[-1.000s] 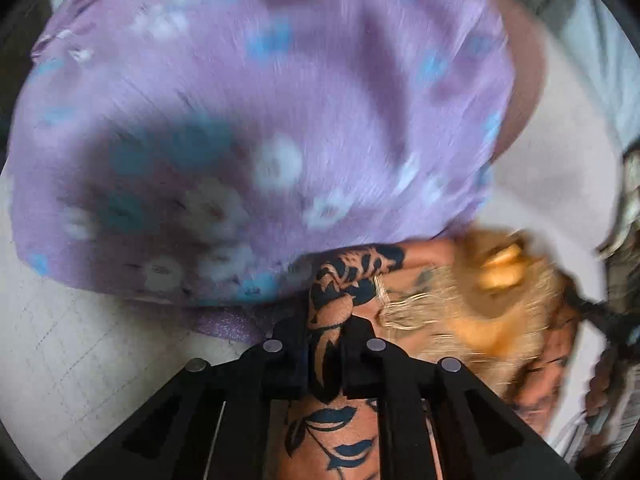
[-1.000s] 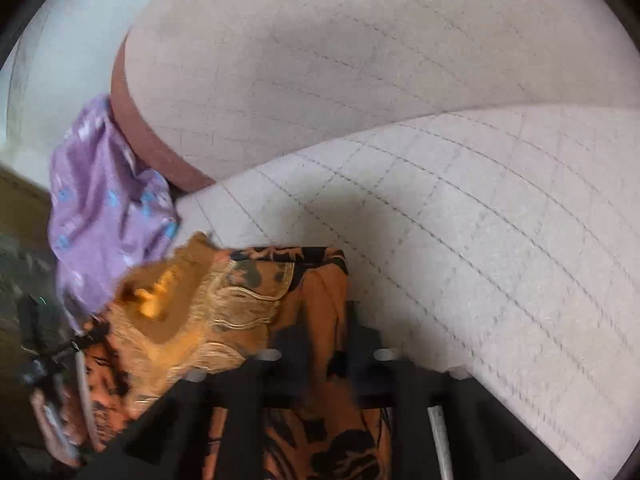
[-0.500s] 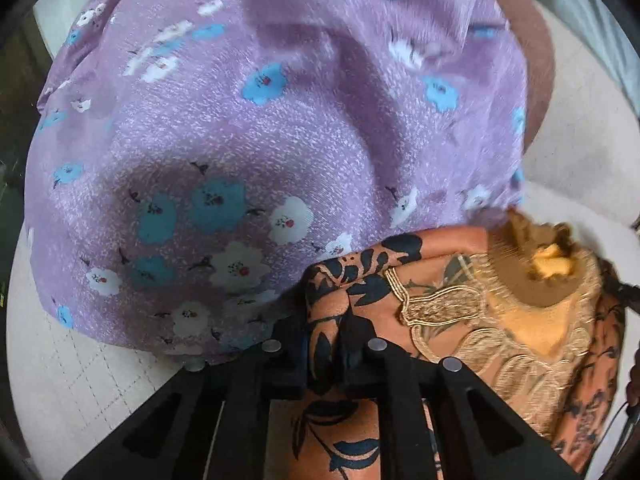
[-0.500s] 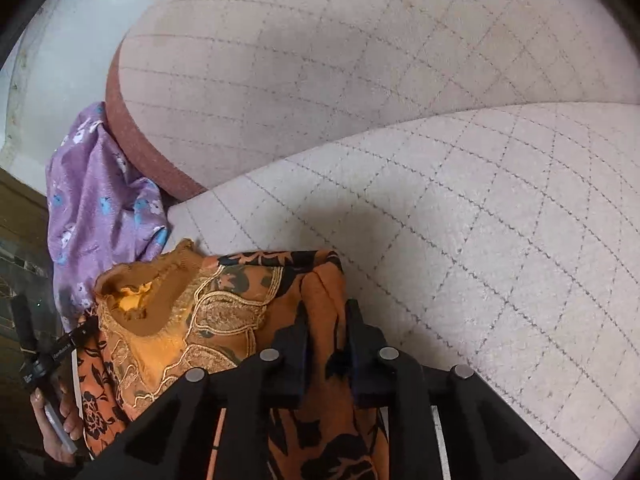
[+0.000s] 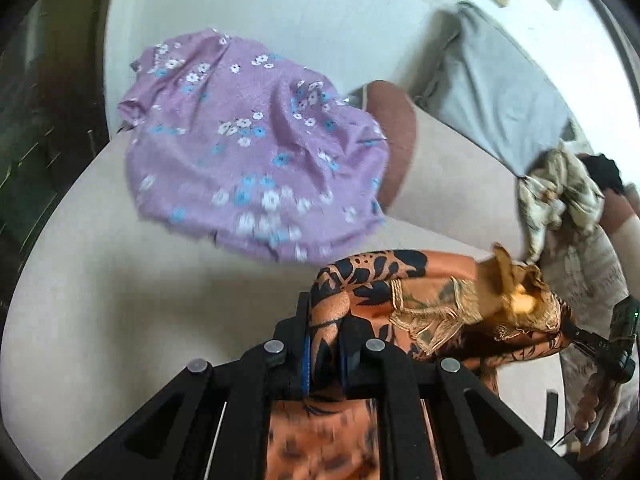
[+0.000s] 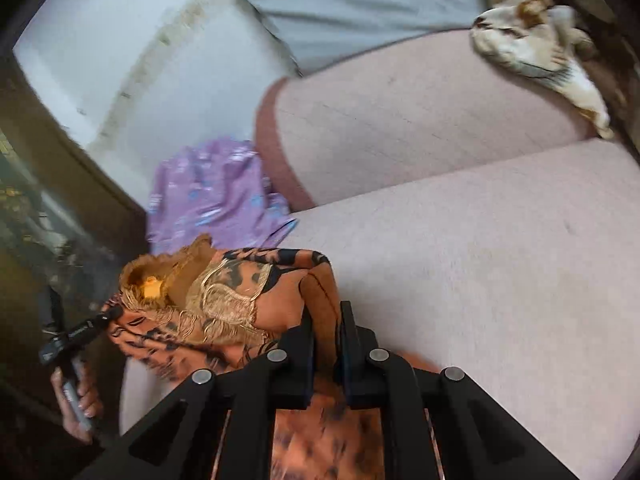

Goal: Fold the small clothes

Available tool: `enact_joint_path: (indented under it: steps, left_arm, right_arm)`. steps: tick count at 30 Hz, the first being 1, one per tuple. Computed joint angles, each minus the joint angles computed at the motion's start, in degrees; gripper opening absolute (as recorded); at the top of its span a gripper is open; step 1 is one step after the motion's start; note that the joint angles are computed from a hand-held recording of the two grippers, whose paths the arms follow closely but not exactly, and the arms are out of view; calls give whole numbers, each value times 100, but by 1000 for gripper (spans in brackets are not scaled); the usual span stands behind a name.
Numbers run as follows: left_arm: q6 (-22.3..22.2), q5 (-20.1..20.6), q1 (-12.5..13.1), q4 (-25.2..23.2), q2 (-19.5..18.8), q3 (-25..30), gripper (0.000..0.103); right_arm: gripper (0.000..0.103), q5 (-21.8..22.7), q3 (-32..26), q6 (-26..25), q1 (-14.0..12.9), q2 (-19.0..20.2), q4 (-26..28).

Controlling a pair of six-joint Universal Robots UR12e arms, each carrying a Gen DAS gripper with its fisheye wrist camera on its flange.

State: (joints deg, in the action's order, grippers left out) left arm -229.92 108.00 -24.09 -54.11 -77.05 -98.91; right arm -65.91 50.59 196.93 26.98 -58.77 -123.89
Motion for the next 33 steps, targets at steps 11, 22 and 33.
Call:
enact_joint_path:
  steps: [11,22,33]
  left_arm:
    - [-1831,-373,-725,-639,107,-919,11]
    - [-2358,-550,-1055,19,367,-1163,51]
    - [-4290,-1051,-946,1450,368,-1527,65]
  right_arm:
    - [10,-288,2813,922,82,-1501,1]
    - [34,-473,3152,697,173,-1854,-22]
    - [81,1159,3501,2641,91,-1677,-1031]
